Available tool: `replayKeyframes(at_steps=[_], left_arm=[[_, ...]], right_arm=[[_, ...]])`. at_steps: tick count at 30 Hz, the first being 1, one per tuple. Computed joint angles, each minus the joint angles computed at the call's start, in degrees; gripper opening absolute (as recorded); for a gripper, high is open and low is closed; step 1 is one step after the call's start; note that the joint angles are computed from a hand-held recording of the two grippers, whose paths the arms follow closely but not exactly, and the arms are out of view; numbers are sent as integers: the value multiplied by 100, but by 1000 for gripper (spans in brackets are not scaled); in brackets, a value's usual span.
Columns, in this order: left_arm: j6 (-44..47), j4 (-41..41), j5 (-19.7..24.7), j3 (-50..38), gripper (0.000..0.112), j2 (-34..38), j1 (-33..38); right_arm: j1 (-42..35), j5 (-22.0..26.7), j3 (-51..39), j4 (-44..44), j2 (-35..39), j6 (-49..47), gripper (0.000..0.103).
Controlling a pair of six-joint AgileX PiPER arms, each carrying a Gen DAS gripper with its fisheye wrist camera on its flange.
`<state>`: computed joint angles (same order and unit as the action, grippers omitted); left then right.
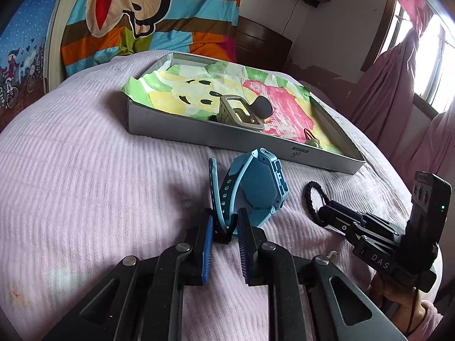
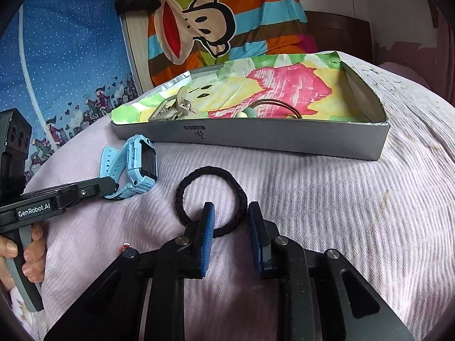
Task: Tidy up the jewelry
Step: 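Grasp the blue watch with the left tool while the right tool grasps the black hair tie, then carry the watch and hair tie over the tray and open both tools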
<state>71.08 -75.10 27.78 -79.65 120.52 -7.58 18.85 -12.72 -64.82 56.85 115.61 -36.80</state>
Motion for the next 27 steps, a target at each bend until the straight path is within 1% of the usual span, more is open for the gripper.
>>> replayKeyframes(at_steps=[3, 5, 6, 7, 9, 11, 13, 15, 17, 21, 23, 25, 27], left_arm=[[562, -564, 23, 247, 14, -82, 52], [860, -870, 31, 373, 13, -129, 70], [1058, -1065, 3, 452, 12, -169, 68], [1229, -1225, -49, 523, 11, -211, 56], [1566, -1525, -153, 663, 9, -289, 17], [1866, -1782, -155, 773, 9, -346, -4], [2149, -2033, -142, 894, 9, -411, -11], [2264, -2145, -123, 959, 9, -442, -11], [2234, -2135, -139, 974, 9, -450, -25], [2277, -2186, -164, 1004, 9, -463, -26], [2132, -2065, -141, 976, 9, -451, -18], [1416, -1380, -162, 755, 9, -415, -37], [825, -860, -43, 576, 9, -435, -10]], right_arm=[[-4, -12, 53, -244, -8, 257, 18], [-13, -22, 90, -562, -16, 566, 13], [-1, -48, 102, -581, -17, 583, 8], [26, -110, 115, -486, -15, 488, 6], [115, -275, 127, -153, -15, 122, 5], [221, -473, 164, 29, -32, -116, 5], [302, -658, 257, -93, -80, -28, 5], [313, -790, 412, -589, -161, 457, 5], [280, -844, 557, -1071, -243, 957, 5], [260, -984, 718, -1414, -306, 1386, 5], [260, -1095, 801, -1581, -342, 1563, 5], [254, -1211, 929, -1869, -404, 1867, 5], [189, -1277, 1017, -2176, -467, 2215, 5]])
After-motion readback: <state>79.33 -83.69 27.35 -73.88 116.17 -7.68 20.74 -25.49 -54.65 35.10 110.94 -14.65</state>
